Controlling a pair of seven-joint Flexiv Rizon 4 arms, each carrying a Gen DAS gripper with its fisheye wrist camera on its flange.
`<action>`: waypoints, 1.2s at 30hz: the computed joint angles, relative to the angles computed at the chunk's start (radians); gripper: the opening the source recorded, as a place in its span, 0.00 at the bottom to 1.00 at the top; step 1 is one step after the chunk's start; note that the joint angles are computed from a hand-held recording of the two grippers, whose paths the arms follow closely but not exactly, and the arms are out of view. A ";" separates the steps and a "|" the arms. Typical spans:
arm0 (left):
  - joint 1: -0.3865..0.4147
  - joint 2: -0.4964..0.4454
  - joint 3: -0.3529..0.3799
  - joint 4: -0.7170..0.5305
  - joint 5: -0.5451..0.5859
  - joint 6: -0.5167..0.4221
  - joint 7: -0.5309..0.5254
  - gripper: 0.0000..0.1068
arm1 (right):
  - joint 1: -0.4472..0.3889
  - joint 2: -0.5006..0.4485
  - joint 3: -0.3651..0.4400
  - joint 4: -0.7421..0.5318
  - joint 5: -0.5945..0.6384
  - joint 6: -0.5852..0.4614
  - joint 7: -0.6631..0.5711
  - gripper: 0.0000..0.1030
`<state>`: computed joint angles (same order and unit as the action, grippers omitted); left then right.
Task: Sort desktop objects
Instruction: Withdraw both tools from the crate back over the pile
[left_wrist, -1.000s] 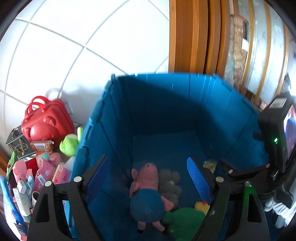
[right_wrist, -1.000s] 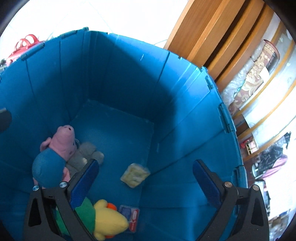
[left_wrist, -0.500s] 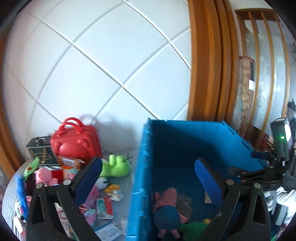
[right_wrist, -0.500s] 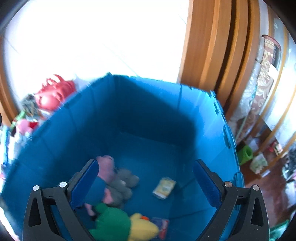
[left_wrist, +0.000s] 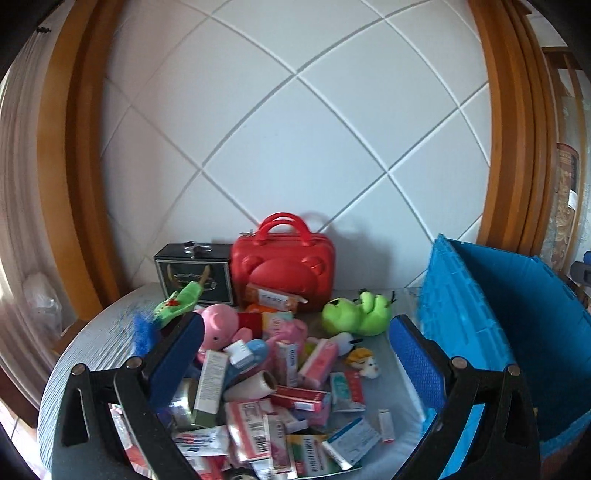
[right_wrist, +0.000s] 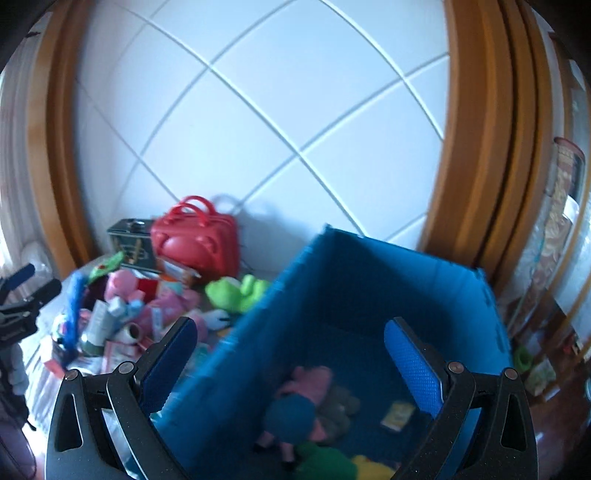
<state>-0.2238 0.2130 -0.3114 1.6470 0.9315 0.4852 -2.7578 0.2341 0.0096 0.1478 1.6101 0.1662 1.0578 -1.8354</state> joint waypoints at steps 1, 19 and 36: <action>0.000 0.037 0.032 0.045 -0.014 0.016 0.006 0.95 | 0.017 0.000 0.020 0.017 -0.040 0.024 0.047 1.00; 0.177 0.443 0.619 0.575 -0.229 0.276 0.521 0.95 | 0.449 -0.416 0.085 -0.120 -0.530 0.044 0.697 1.00; 0.226 0.120 0.807 0.599 -0.577 0.701 0.828 0.95 | 0.612 -0.860 0.144 -0.682 -0.324 -0.289 0.481 0.47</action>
